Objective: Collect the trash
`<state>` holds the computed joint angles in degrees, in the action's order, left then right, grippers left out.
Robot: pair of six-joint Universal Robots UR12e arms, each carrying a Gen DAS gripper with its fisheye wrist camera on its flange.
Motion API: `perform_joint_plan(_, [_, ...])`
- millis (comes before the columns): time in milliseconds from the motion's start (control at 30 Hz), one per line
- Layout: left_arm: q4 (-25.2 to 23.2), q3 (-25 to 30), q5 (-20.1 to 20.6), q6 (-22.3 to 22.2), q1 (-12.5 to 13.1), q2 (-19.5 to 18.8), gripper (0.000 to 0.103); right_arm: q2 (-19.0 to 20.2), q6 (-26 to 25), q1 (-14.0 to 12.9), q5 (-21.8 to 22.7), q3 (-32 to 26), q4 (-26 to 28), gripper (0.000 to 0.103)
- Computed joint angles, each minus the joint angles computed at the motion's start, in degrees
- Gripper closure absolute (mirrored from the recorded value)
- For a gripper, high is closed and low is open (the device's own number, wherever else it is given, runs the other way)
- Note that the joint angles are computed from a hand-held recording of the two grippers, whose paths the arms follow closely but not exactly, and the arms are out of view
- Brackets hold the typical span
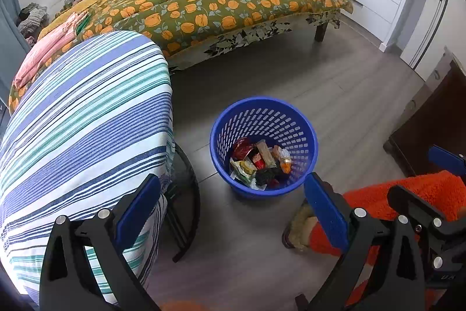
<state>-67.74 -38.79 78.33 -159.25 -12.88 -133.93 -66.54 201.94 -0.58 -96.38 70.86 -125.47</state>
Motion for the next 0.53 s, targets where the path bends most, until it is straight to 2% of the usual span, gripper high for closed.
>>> perform_joint_plan(233, [2.57,-1.88,0.38,0.52,0.11,0.86,0.008,0.02,0.01,-0.05,0.04,-0.07,0.12,0.005])
perform_joint_plan(533, [-0.05,0.18,0.59,0.68,0.11,-0.08,0.009,-0.17,0.06,-0.17,0.01,0.36,-0.02,0.005])
